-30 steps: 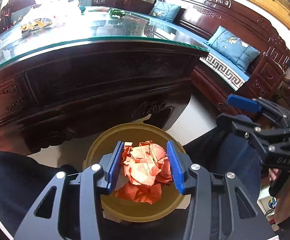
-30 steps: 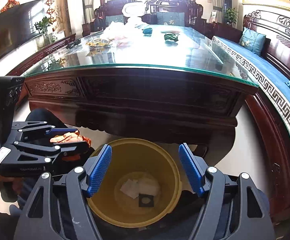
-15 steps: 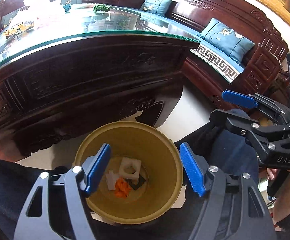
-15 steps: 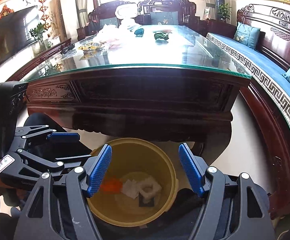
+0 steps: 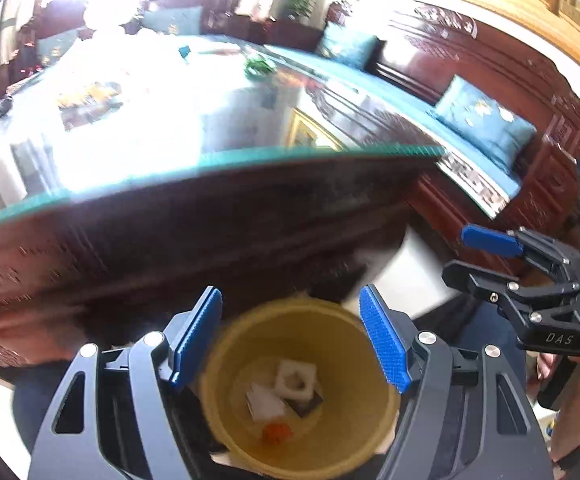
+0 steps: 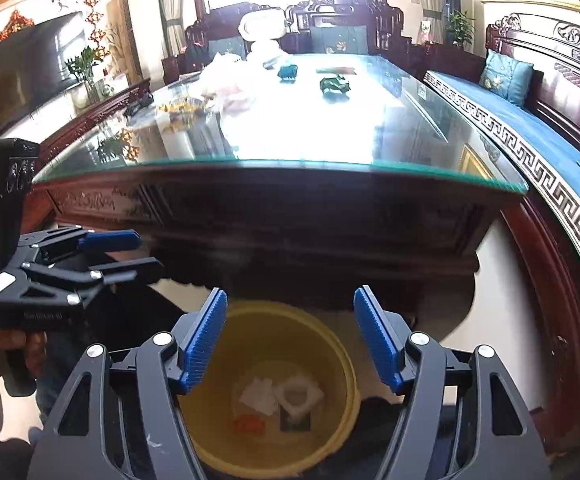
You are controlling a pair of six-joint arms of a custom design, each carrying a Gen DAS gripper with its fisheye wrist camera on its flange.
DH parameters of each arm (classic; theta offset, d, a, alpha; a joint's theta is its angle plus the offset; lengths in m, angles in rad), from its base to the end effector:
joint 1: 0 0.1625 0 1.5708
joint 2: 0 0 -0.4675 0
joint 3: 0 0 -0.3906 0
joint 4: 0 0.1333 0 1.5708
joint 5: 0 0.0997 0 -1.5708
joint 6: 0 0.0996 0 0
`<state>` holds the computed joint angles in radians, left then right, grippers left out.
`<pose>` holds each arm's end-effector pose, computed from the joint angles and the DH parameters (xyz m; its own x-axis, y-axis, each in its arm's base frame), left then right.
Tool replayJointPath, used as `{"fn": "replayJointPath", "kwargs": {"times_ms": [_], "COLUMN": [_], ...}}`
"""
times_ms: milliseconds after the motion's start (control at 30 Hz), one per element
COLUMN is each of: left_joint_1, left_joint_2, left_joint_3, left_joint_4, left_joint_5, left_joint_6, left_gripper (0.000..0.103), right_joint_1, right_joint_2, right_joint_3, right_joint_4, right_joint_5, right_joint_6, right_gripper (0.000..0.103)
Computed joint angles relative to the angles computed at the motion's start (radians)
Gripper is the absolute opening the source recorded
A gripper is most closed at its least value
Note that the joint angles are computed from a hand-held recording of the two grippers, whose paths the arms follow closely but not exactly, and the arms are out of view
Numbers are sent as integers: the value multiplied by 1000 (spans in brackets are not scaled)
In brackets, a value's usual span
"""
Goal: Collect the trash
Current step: 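Return to the table and grasp the green crumpled paper with the right tool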
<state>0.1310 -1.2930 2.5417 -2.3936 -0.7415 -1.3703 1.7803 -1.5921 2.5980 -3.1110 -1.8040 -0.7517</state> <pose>-0.2852 -0.2461 0.1391 -0.8422 0.0247 -0.5386 0.3894 0.7189 -0.5758 0.1774 -0.3040 0.2673 -0.5909 -0.6386 0.4930 -0.7973 0.5554 -0.2362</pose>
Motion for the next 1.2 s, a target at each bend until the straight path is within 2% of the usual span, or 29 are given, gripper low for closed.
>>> {"fn": "replayJointPath", "kwargs": {"times_ms": [333, 500, 667, 800, 1067, 1200], "left_joint_1": [120, 193, 278, 355, 508, 548], "left_joint_2": [-146, -211, -203, -149, 9, 68], "left_joint_3": [-104, -153, -174, -191, -276, -330], "left_joint_4": [223, 317, 181, -40, -456, -560], "left_joint_5": [201, 271, 292, 289, 228, 209], "left_joint_6": [9, 6, 152, 355, 716, 829], "left_gripper": [76, 77, 77, 77, 77, 77], "right_joint_1": [131, 175, 187, 183, 157, 154], "right_joint_2": [217, 329, 432, 505, 606, 657], "right_joint_3": [-201, -303, -418, -519, -681, -759], "right_joint_4": [-10, -16, -7, 5, 73, 108], "right_joint_5": [15, 23, 9, -28, -55, -75], "right_joint_6": [73, 78, 109, 121, 134, 122], "right_gripper": [63, 63, 63, 63, 63, 63]}}
